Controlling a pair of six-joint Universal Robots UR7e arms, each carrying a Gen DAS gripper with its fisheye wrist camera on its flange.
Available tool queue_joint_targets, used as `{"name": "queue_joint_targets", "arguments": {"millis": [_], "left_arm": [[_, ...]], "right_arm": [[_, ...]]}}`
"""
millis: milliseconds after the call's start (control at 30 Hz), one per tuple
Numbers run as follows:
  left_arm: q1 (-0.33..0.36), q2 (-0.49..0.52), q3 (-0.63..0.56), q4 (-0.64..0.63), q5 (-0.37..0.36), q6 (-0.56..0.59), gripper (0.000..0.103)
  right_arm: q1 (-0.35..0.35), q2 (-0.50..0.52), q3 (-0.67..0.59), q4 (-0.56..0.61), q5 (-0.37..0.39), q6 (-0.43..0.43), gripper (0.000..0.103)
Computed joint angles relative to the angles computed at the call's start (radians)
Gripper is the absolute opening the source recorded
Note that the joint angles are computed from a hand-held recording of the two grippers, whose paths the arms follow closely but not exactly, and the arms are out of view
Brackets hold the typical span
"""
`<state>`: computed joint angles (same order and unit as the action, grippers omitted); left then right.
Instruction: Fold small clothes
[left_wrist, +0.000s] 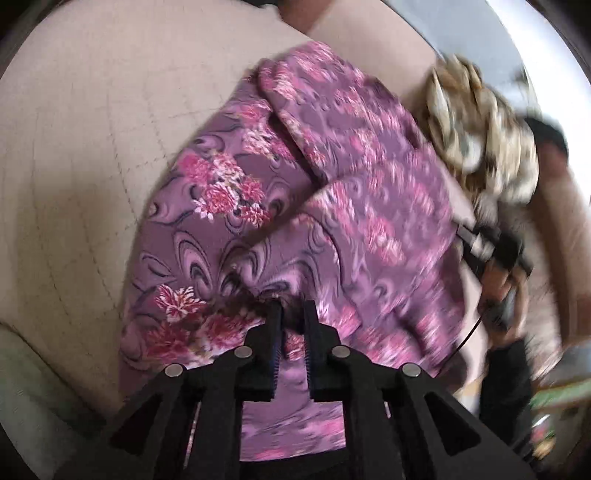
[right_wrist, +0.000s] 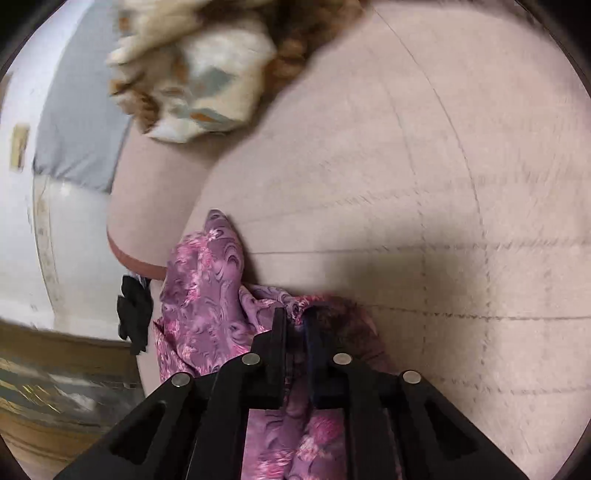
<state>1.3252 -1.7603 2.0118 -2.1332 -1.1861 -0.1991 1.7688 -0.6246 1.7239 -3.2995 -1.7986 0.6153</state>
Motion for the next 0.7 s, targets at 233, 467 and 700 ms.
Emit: {"name": "queue_joint_targets", "arguments": {"millis": [233,467,700], "left_arm": [[-0.181,0.002,-0.126,0.076,0.038,0.099,0.059],[-0.247,0.516,-0.482,0.038,0.062,0.225,0.063],[-0.205,0.978,-0.954,0.245,0.1,0.174,0.062]], "right_arm": [[0.003,-0.003,0.038,-0.148,0.034,-0.056,0.051],[0.0,0.04,0.051,-0.237,0.037,0.021,0.043],[-0.047,0.022,0.021,-0.132,0.178,-0.013,0.025]]}}
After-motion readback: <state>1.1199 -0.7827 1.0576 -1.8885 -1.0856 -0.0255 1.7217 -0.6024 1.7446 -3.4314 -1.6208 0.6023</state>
